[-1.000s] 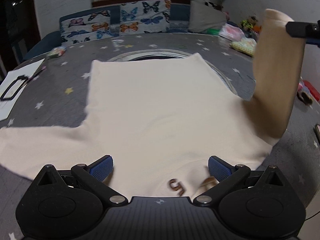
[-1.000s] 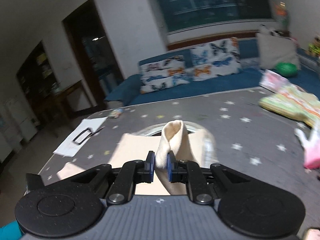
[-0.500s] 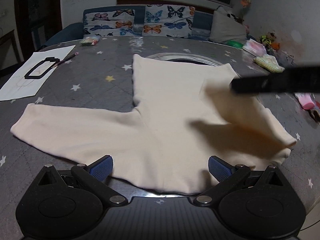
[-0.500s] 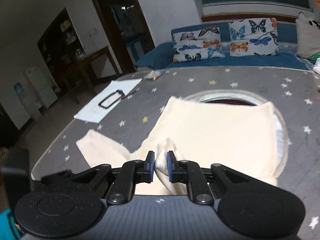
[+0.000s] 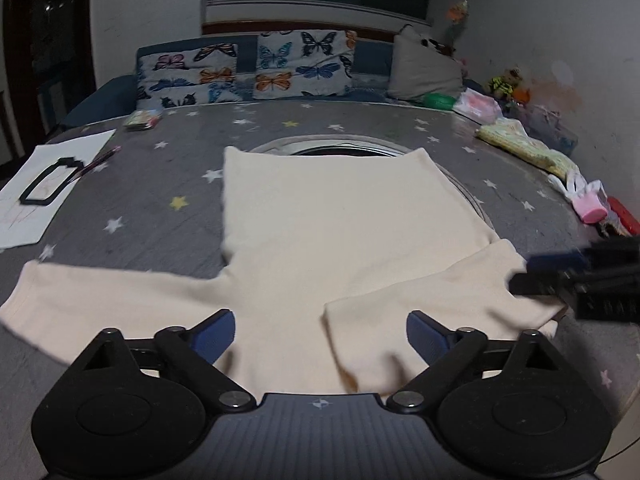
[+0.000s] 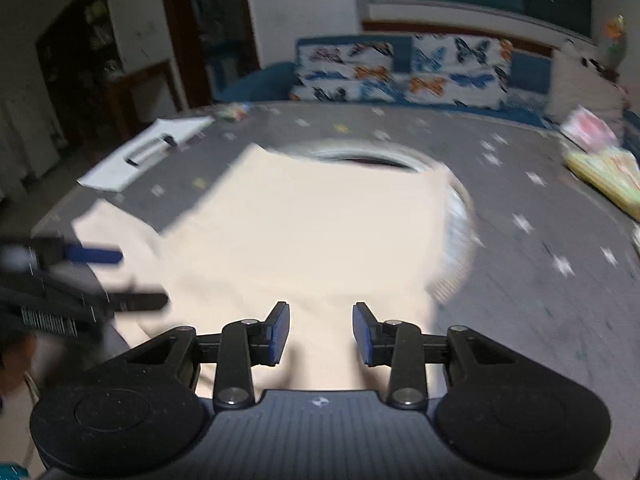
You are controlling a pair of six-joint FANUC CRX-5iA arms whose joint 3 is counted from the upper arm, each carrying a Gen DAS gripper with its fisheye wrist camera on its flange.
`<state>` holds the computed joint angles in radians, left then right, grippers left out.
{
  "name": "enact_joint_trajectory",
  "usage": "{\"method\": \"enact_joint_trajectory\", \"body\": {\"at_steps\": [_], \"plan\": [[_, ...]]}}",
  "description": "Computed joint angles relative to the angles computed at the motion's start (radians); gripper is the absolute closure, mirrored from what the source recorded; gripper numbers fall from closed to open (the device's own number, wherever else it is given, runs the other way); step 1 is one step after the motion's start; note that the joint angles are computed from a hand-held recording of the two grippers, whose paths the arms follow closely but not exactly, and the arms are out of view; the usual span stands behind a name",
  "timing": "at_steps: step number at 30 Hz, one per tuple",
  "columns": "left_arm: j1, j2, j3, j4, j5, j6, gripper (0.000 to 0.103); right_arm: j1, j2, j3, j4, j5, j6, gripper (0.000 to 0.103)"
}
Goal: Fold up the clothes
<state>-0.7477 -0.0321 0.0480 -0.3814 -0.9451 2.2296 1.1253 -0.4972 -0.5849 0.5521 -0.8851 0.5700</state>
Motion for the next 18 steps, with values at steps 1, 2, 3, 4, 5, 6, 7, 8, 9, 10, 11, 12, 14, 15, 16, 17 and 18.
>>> {"method": "enact_joint_trajectory", "body": {"at_steps": [1, 2, 3, 4, 5, 6, 7, 8, 9, 10, 11, 12, 14, 15, 16, 17, 18], "plan": [[0.003, 0.011, 0.005, 0.006, 0.005, -0.014, 0.017, 0.002, -0.016, -0.016, 0.001, -0.017, -0.01, 0.068], [0.006, 0.02, 0.008, 0.015, 0.011, -0.034, 0.02, 0.002, -0.03, -0.031, 0.001, -0.033, -0.021, 0.068], [0.008, 0.027, 0.01, 0.021, 0.021, -0.058, 0.021, -0.004, -0.041, -0.04, -0.01, -0.043, -0.025, 0.068], [0.004, 0.037, 0.017, 0.016, 0.019, -0.073, 0.023, -0.008, -0.05, -0.047, -0.021, -0.051, -0.027, 0.068], [-0.001, 0.048, 0.025, 0.009, 0.016, -0.087, 0.028, -0.01, -0.059, -0.052, -0.031, -0.054, -0.025, 0.068], [-0.001, 0.056, 0.028, 0.013, 0.017, -0.104, 0.037, -0.012, -0.066, -0.056, -0.037, -0.056, -0.02, 0.068], [0.003, 0.063, 0.028, 0.025, 0.02, -0.119, 0.043, -0.015, -0.068, -0.057, -0.032, -0.052, -0.018, 0.068], [0.007, 0.069, 0.028, 0.037, 0.023, -0.133, 0.056, -0.016, -0.074, -0.062, -0.018, -0.046, -0.022, 0.068], [0.008, 0.072, 0.027, 0.04, 0.029, -0.139, 0.062, -0.017, -0.08, -0.066, -0.004, -0.041, -0.026, 0.068], [0.005, 0.075, 0.03, 0.033, 0.031, -0.141, 0.067, -0.021, -0.081, -0.069, 0.011, -0.032, -0.029, 0.068], [0.002, 0.079, 0.035, 0.024, 0.031, -0.143, 0.075, -0.033, -0.072, -0.067, 0.025, -0.014, -0.031, 0.068], [-0.001, 0.082, 0.04, 0.015, 0.031, -0.144, 0.08, -0.045, -0.066, -0.066, 0.035, 0.005, -0.031, 0.068], [-0.001, 0.088, 0.049, 0.015, 0.034, -0.16, 0.085, -0.073, -0.044, -0.062, 0.043, 0.05, -0.021, 0.068], [-0.005, 0.094, 0.059, 0.002, 0.031, -0.163, 0.087, -0.091, -0.025, -0.058, 0.041, 0.078, -0.01, 0.068], [-0.012, 0.102, 0.07, -0.019, 0.026, -0.162, 0.087, -0.106, -0.009, -0.054, 0.038, 0.1, 0.0, 0.068], [-0.018, 0.11, 0.082, -0.04, 0.02, -0.159, 0.087, -0.112, 0.002, -0.053, 0.034, 0.111, 0.005, 0.068], [-0.022, 0.121, 0.095, -0.056, 0.01, -0.157, 0.088, -0.121, 0.017, -0.049, 0.026, 0.122, 0.014, 0.068]]}}
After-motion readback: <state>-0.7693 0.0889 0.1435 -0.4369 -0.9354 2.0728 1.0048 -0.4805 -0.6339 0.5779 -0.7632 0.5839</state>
